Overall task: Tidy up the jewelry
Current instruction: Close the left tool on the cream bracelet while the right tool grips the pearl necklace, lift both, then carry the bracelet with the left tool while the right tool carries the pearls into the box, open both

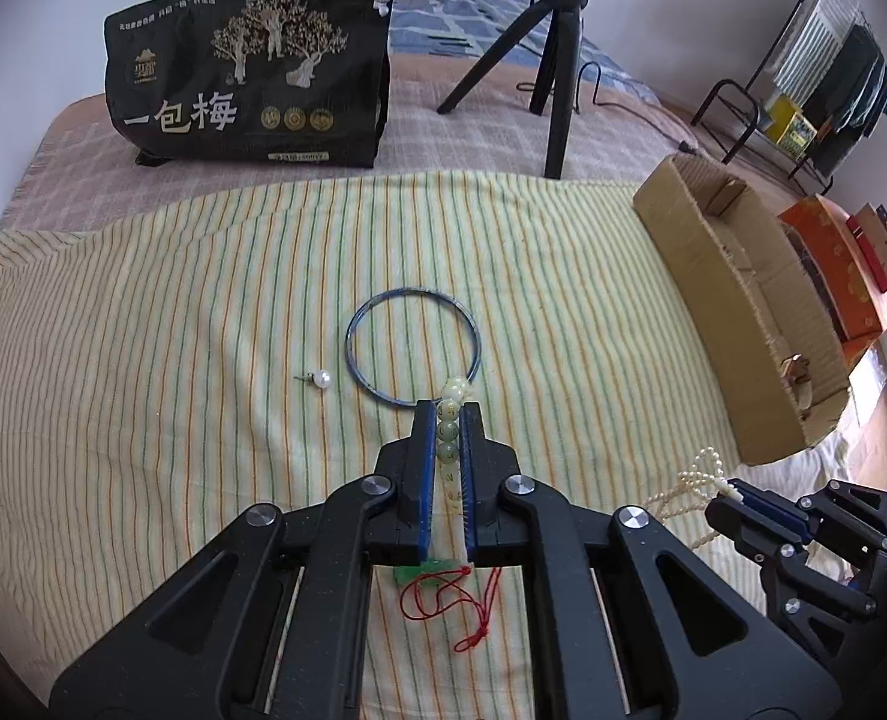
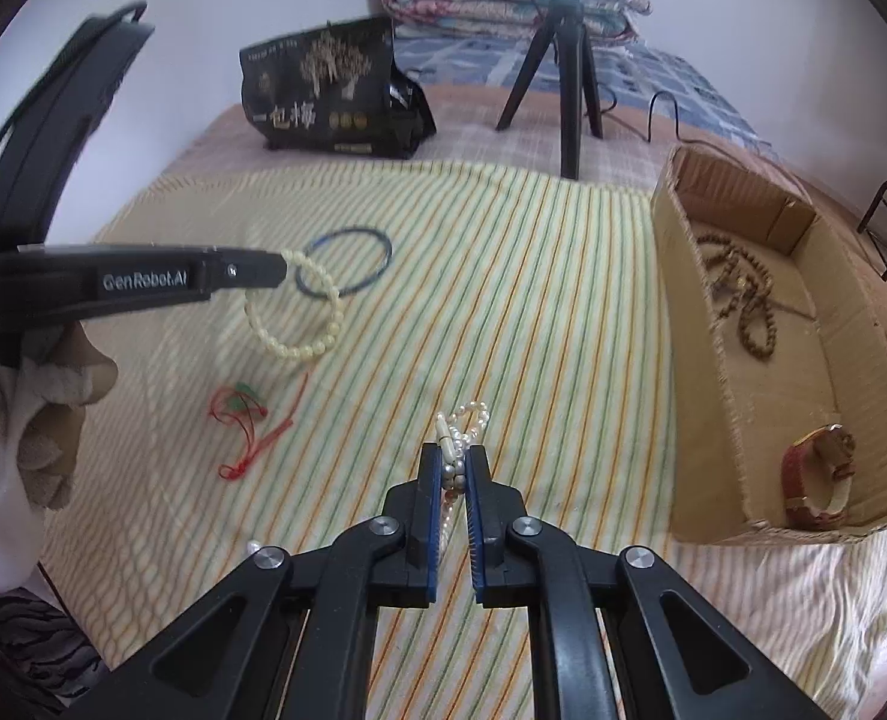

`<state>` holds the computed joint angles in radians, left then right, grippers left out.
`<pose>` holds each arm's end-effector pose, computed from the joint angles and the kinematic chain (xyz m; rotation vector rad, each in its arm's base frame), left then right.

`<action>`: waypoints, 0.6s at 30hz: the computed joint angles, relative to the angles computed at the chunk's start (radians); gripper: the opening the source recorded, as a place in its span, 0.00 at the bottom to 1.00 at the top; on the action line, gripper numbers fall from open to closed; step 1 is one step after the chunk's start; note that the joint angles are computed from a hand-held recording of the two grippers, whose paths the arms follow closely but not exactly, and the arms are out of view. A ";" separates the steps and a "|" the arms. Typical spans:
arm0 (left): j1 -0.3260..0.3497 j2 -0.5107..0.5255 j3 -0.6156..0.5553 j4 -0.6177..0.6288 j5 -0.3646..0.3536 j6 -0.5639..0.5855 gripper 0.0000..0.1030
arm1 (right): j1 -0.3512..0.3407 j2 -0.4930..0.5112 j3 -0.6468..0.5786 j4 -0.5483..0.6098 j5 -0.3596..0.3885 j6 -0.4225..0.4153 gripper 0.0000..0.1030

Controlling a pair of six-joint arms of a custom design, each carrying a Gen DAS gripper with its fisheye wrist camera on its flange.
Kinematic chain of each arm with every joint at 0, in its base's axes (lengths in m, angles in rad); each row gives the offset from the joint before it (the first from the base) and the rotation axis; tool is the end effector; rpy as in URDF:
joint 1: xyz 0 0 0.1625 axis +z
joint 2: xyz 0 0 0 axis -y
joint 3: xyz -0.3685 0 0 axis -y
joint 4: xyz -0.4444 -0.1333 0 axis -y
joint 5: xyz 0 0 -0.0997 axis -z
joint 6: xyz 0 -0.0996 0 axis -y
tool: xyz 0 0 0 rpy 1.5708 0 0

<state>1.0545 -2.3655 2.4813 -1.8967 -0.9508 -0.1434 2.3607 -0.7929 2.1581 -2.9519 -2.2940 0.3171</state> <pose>0.0217 -0.3491 0.3108 0.3915 2.5439 -0.5235 0.3672 -0.2690 -0.0831 0.5751 -2.4190 0.5112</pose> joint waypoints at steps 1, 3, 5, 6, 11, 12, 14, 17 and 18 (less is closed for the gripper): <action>-0.003 -0.002 -0.004 -0.002 -0.006 -0.005 0.05 | 0.006 -0.009 0.002 -0.009 -0.002 -0.001 0.05; -0.013 -0.008 -0.013 -0.002 -0.019 -0.016 0.05 | 0.015 -0.027 0.005 -0.032 -0.009 -0.007 0.05; -0.021 -0.010 -0.022 -0.007 -0.029 -0.022 0.05 | 0.022 -0.042 0.008 -0.053 -0.016 -0.016 0.05; -0.028 -0.014 -0.027 -0.007 -0.034 -0.030 0.05 | 0.026 -0.048 0.009 -0.061 -0.019 -0.019 0.05; -0.063 -0.033 -0.040 -0.001 -0.051 -0.046 0.05 | 0.029 -0.095 0.029 -0.102 -0.044 -0.028 0.05; -0.073 -0.037 -0.040 0.002 -0.053 -0.050 0.05 | 0.028 -0.106 0.035 -0.108 -0.050 -0.028 0.05; -0.091 -0.044 -0.039 0.008 -0.056 -0.057 0.05 | 0.023 -0.131 0.050 -0.119 -0.062 -0.030 0.05; -0.118 -0.056 -0.036 0.023 -0.067 -0.071 0.05 | 0.011 -0.162 0.066 -0.137 -0.078 -0.031 0.05; -0.130 -0.059 -0.035 0.030 -0.073 -0.078 0.05 | 0.007 -0.172 0.072 -0.143 -0.084 -0.031 0.05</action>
<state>0.9242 -2.4245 2.4463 -1.8667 -1.0242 -0.2209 2.3679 -0.9653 2.2305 -3.0952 -2.3778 0.2857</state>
